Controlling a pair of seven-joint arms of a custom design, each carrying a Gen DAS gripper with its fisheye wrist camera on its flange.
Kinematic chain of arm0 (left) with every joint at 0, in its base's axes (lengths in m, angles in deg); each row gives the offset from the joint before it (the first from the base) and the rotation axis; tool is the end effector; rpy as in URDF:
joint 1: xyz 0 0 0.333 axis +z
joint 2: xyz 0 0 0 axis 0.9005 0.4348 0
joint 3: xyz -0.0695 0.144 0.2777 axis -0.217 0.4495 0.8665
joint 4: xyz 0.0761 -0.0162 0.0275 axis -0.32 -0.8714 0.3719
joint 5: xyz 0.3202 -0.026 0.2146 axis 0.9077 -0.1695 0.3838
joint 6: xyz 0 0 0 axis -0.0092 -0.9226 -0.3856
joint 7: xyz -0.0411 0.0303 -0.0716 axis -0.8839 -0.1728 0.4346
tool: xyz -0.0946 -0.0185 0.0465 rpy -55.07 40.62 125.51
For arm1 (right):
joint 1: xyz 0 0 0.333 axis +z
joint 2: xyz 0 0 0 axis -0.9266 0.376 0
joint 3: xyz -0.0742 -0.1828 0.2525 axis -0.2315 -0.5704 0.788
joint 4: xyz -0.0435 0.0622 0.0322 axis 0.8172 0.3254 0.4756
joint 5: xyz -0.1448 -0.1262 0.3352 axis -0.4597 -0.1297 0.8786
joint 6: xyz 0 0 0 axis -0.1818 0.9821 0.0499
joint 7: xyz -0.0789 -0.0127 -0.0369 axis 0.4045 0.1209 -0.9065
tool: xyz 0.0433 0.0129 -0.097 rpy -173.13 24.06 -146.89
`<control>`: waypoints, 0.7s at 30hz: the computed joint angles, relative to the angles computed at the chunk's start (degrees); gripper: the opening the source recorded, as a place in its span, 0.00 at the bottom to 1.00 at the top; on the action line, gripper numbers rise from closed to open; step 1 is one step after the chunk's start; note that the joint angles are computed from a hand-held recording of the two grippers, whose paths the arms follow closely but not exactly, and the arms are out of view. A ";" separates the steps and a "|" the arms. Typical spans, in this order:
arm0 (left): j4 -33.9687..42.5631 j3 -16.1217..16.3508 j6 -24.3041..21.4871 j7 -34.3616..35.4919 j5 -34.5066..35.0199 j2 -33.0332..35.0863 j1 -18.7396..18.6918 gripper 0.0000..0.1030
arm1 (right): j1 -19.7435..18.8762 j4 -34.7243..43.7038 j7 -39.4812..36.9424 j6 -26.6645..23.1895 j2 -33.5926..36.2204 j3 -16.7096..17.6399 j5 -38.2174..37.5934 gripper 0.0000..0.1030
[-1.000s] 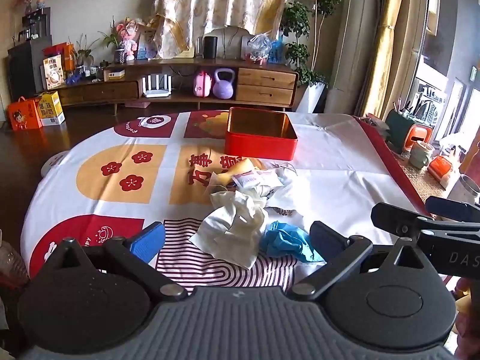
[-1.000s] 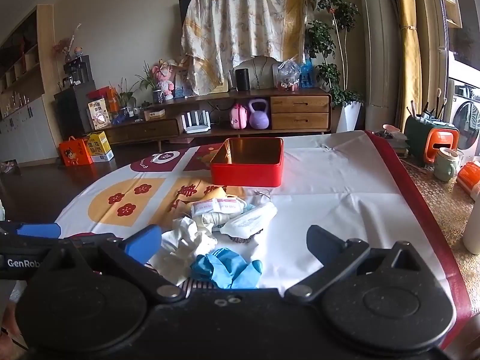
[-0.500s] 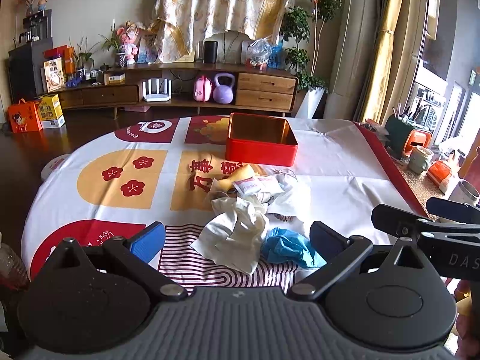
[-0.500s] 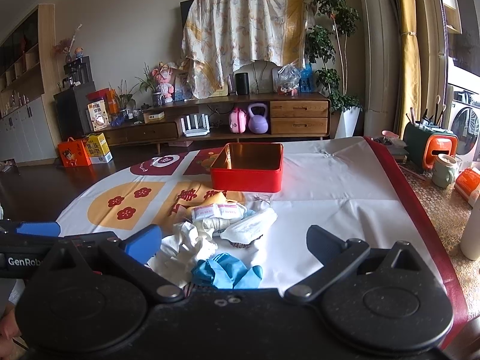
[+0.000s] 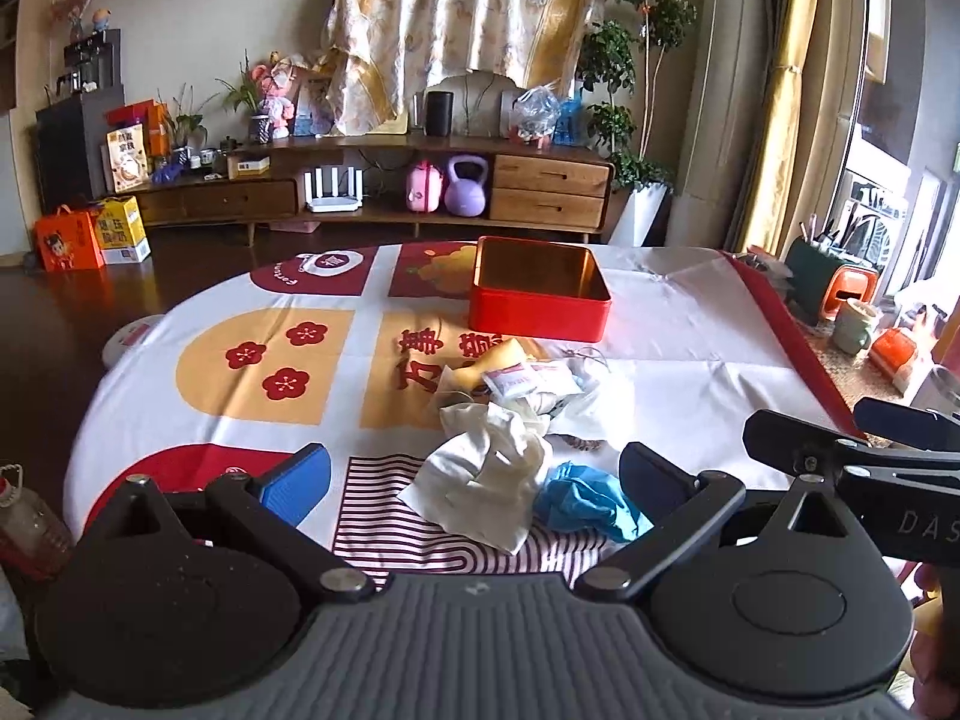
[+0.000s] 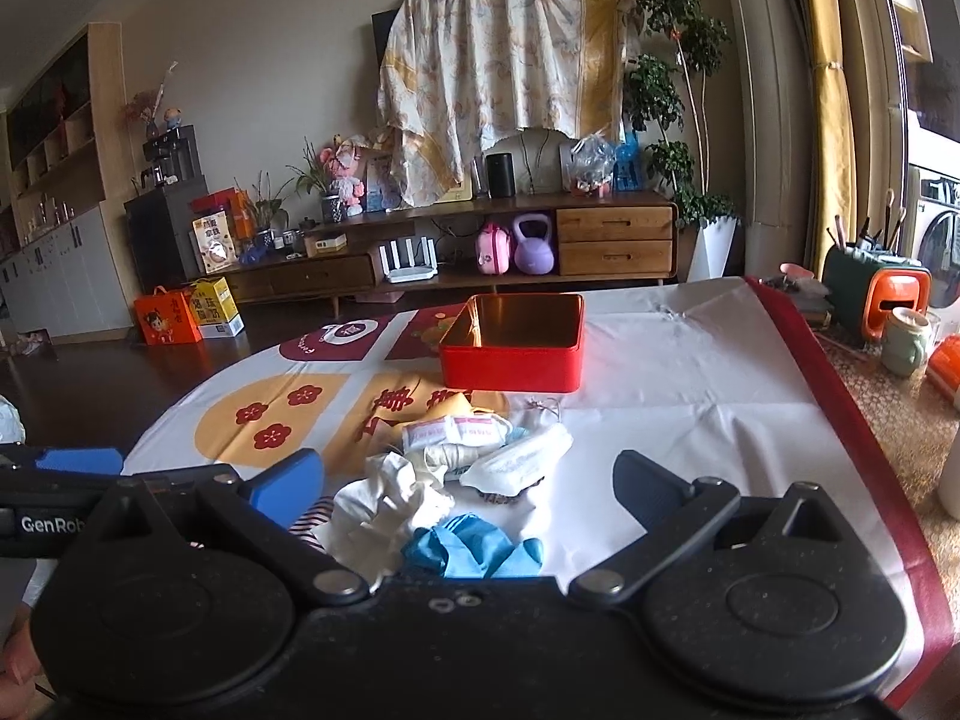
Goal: Organize soft objects
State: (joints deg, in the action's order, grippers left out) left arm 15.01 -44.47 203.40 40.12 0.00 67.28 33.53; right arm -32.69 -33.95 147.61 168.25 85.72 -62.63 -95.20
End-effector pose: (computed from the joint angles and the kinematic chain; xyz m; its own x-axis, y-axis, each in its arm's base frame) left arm 0.6775 -0.3830 0.4644 0.0565 -0.9962 0.0659 -0.5716 -0.0864 -0.8160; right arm 0.7018 0.4032 0.4566 0.2725 -0.9535 -0.1287 -0.4762 -0.0175 -0.8791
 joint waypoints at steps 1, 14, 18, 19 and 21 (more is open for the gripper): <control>0.03 0.29 -0.17 -0.35 0.37 -0.02 -0.29 1.00 | 0.08 0.03 0.13 0.08 0.04 -0.21 -0.02 1.00; 1.04 -0.48 -0.38 1.60 -1.81 0.79 0.34 1.00 | -0.60 1.31 -0.77 -0.34 0.92 0.88 0.61 1.00; 1.12 -0.33 -0.50 1.98 -2.26 0.93 0.31 1.00 | -1.66 3.00 -2.73 -1.03 2.04 2.75 1.51 0.99; 1.44 -0.39 -0.60 2.22 -2.53 1.19 0.42 1.00 | -2.16 3.56 -3.70 -1.02 2.36 3.49 1.76 0.99; 1.87 -0.56 -0.44 2.91 -3.17 1.60 0.76 1.00 | -2.37 4.78 -4.93 -1.31 3.15 3.61 1.95 0.99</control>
State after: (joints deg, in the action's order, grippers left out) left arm 16.88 -45.03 202.95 43.04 -3.17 68.88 34.30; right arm -35.06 -29.17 142.68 166.94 88.87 -59.02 -93.24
